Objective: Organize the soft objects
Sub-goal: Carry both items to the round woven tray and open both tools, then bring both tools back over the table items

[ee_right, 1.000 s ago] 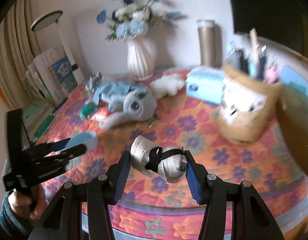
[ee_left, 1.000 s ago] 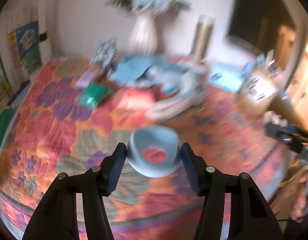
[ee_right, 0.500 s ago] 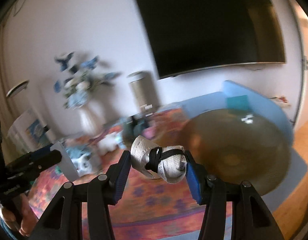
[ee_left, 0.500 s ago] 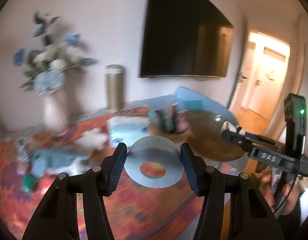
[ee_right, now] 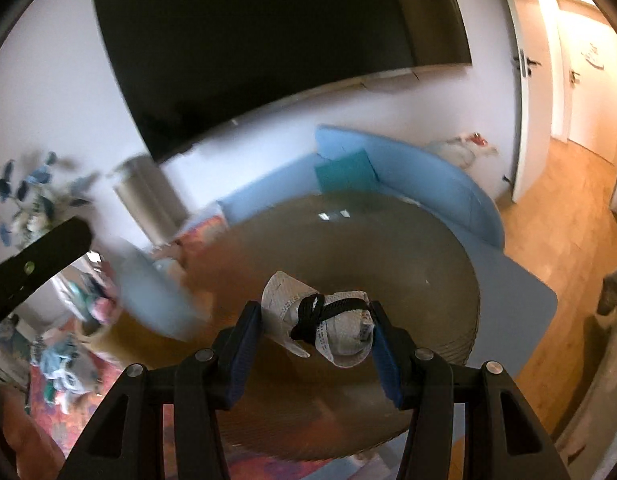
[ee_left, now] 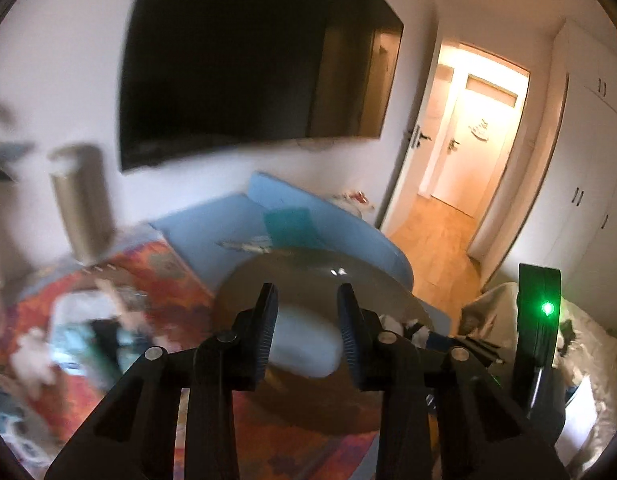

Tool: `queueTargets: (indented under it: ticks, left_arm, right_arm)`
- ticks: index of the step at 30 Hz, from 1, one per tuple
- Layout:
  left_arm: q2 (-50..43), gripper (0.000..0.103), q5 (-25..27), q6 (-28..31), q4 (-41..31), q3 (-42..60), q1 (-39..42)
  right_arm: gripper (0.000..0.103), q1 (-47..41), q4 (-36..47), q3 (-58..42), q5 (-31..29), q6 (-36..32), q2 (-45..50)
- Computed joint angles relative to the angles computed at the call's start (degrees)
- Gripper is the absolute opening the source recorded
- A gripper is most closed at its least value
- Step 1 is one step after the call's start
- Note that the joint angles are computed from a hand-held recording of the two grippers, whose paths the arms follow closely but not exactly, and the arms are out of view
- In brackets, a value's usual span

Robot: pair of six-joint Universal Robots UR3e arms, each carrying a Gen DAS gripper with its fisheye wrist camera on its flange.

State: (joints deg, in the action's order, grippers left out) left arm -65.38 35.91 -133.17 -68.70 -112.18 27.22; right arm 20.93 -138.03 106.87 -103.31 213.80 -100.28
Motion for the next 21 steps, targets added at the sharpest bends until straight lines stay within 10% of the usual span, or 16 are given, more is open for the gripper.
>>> queueTargets:
  ticks: [4,7,12,21]
  left_arm:
    - [-9.39,0.035,7.13,-8.59,14.46,-0.88,-8.43]
    - [-12.81,0.052,8.86,-9.9,12.03,0.86,-9.28]
    - [-6.0,0.088,-0.89,3.93,-10.3,1.62,-0.31]
    - [7.9,0.088,-4.75,47.91,-69.96,14.73,25.31]
  right_arm:
    - [0.058,-1.9,0.67,0.81,1.17,-1.84,1.04]
    - [0.078,-2.32,0.87,1.19,1.41,-1.44,1.41]
    - [0.087,-2.5,-0.51,2.8,1.88,-1.05,0.42]
    - [0.087,1.78,-0.91,1.32,0.41,1.65,-1.4]
